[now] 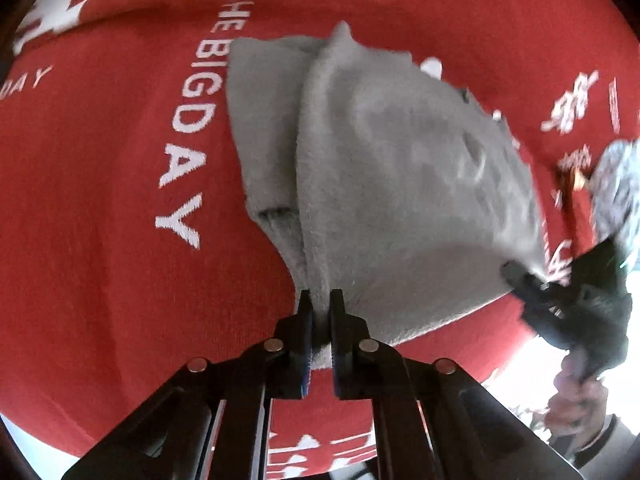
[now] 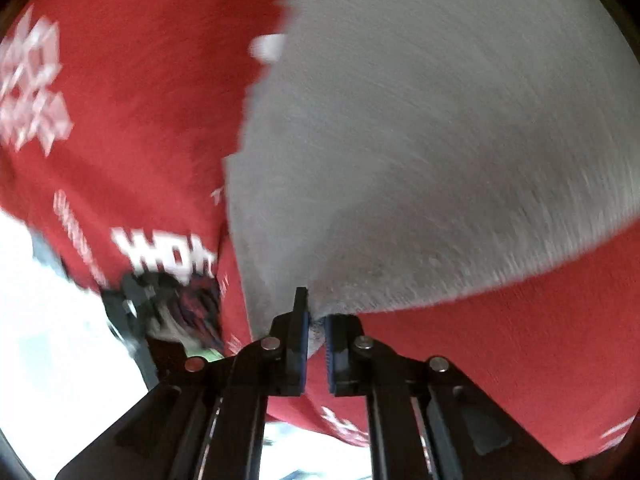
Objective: Fold small clothes
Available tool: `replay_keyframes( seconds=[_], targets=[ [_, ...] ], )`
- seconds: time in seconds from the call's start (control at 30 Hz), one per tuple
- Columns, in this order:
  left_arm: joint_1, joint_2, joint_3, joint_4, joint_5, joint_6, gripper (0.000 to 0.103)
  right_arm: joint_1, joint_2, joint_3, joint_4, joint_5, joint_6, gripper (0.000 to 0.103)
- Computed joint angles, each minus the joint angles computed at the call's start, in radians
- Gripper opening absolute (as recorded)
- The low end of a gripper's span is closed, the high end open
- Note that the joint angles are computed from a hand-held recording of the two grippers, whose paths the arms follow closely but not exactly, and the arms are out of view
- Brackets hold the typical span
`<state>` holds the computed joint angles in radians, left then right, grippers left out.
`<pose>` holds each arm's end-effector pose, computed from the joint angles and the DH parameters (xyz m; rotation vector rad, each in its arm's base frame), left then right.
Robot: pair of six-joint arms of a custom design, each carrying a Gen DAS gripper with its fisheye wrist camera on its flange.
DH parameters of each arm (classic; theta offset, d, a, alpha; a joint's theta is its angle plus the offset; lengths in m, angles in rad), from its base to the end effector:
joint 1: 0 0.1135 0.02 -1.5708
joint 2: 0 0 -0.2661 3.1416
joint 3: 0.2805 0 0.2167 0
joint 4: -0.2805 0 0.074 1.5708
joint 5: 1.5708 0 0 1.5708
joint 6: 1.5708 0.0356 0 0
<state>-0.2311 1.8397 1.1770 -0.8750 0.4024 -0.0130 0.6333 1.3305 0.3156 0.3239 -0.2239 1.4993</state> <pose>0.2842 -0.0812 0.1825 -0.3435 -3.0425 0.6260 0.1576 0.1255 0.1575 0.9785 2.4487 1.2281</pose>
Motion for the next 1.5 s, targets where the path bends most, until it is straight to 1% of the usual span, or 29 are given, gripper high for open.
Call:
replay_keyframes(
  seconds=[0.03, 0.1, 0.13, 0.17, 0.27, 0.33, 0.4, 0.43, 0.5, 0.53, 0.57, 0.6, 0.63, 0.67, 0.77, 0.83, 0.87, 0.93, 0.97, 1.0, 1.03, 1.07, 1.13, 1.2, 1.23, 1.33, 1.37, 1.47, 1.5],
  targets=[
    [-0.009, 0.000, -0.017, 0.011, -0.016, 0.001, 0.009, -0.008, -0.021, 0.028, -0.091, -0.022, -0.060, 0.007],
    [-0.004, -0.002, -0.072, 0.045, -0.025, 0.003, 0.009, 0.010, -0.006, 0.042, -0.155, -0.036, -0.084, 0.007],
    [0.003, -0.012, -0.096, 0.065, -0.016, 0.003, 0.009, 0.031, 0.013, 0.034, -0.151, -0.035, -0.069, 0.007],
    [0.014, -0.028, -0.114, 0.070, -0.013, 0.006, 0.009, 0.061, 0.026, -0.005, -0.118, -0.027, -0.031, 0.007],
    [0.020, -0.044, -0.095, 0.030, -0.043, 0.008, 0.009, 0.121, 0.038, -0.099, -0.001, -0.005, 0.093, 0.004],
    [0.035, -0.064, -0.074, 0.000, -0.062, 0.024, 0.009, 0.128, -0.002, -0.111, -0.032, -0.022, 0.113, 0.004],
    [0.032, -0.074, -0.025, -0.032, -0.087, 0.026, 0.009, 0.110, -0.077, -0.088, -0.149, -0.058, 0.076, 0.006],
    [0.035, -0.075, 0.001, -0.042, -0.090, 0.027, 0.009, 0.093, -0.129, -0.067, -0.231, -0.069, 0.043, 0.008],
    [0.034, -0.051, 0.081, -0.050, -0.085, 0.025, 0.009, 0.006, -0.268, 0.030, -0.505, -0.070, -0.107, 0.008],
    [0.029, -0.027, 0.125, -0.049, -0.087, 0.022, 0.009, -0.035, -0.296, 0.062, -0.582, -0.069, -0.164, 0.008],
    [0.020, 0.007, 0.176, -0.042, -0.090, 0.017, 0.009, -0.120, -0.306, 0.140, -0.706, -0.056, -0.270, 0.008],
    [0.004, 0.049, 0.234, -0.034, -0.103, 0.004, 0.009, -0.181, -0.299, 0.174, -0.758, -0.055, -0.332, 0.008],
    [-0.013, 0.091, 0.287, -0.024, -0.121, -0.015, 0.009, -0.286, -0.278, 0.219, -0.823, -0.051, -0.431, 0.008],
    [-0.035, 0.151, 0.357, -0.013, -0.130, -0.047, 0.009, -0.373, -0.237, 0.254, -0.853, -0.049, -0.506, 0.008],
    [-0.067, 0.280, 0.510, -0.010, -0.141, -0.120, 0.009, -0.590, -0.097, 0.331, -0.864, -0.044, -0.682, 0.008],
    [-0.102, 0.369, 0.614, -0.019, -0.184, -0.164, 0.009, -0.653, -0.003, 0.381, -0.832, -0.029, -0.755, 0.008],
    [-0.103, 0.396, 0.648, -0.034, -0.194, -0.163, 0.009, -0.663, 0.031, 0.399, -0.822, -0.021, -0.776, 0.008],
    [-0.120, 0.471, 0.719, -0.059, -0.248, -0.171, 0.009, -0.674, 0.105, 0.435, -0.803, 0.001, -0.814, 0.008],
    [-0.121, 0.487, 0.727, -0.061, -0.262, -0.172, 0.009, -0.713, 0.132, 0.434, -0.802, 0.001, -0.861, 0.008],
    [-0.115, 0.495, 0.720, -0.049, -0.259, -0.174, 0.009, -0.721, 0.155, 0.429, -0.791, 0.005, -0.871, 0.008],
    [-0.102, 0.492, 0.703, -0.023, -0.235, -0.177, 0.009, -0.756, 0.163, 0.416, -0.788, 0.000, -0.900, 0.008],
    [-0.092, 0.489, 0.701, -0.021, -0.220, -0.181, 0.009, -0.773, 0.171, 0.396, -0.765, 0.003, -0.900, 0.003],
    [-0.075, 0.491, 0.716, -0.040, -0.208, -0.181, 0.009, -0.847, 0.142, 0.331, -0.704, -0.030, -0.896, 0.000],
    [-0.077, 0.493, 0.745, -0.079, -0.312, -0.177, 0.009, -0.901, 0.115, 0.299, -0.695, -0.055, -0.899, 0.000],
    [-0.074, 0.495, 0.755, -0.097, -0.341, -0.173, 0.009, -0.914, 0.106, 0.298, -0.704, -0.061, -0.906, 0.000],
    [-0.037, 0.461, 0.725, -0.127, -0.304, -0.165, 0.009, -0.889, 0.074, 0.339, -0.792, -0.017, -0.917, 0.002],
    [-0.035, 0.451, 0.717, -0.133, -0.305, -0.157, 0.009, -0.877, 0.065, 0.349, -0.810, -0.013, -0.913, 0.005],
    [-0.045, 0.394, 0.655, -0.138, -0.325, -0.118, 0.009, -0.835, 0.023, 0.359, -0.859, -0.011, -0.887, 0.006],
    [-0.050, 0.380, 0.640, -0.141, -0.328, -0.110, 0.009, -0.811, 0.014, 0.354, -0.855, -0.007, -0.865, 0.006]
  ],
)
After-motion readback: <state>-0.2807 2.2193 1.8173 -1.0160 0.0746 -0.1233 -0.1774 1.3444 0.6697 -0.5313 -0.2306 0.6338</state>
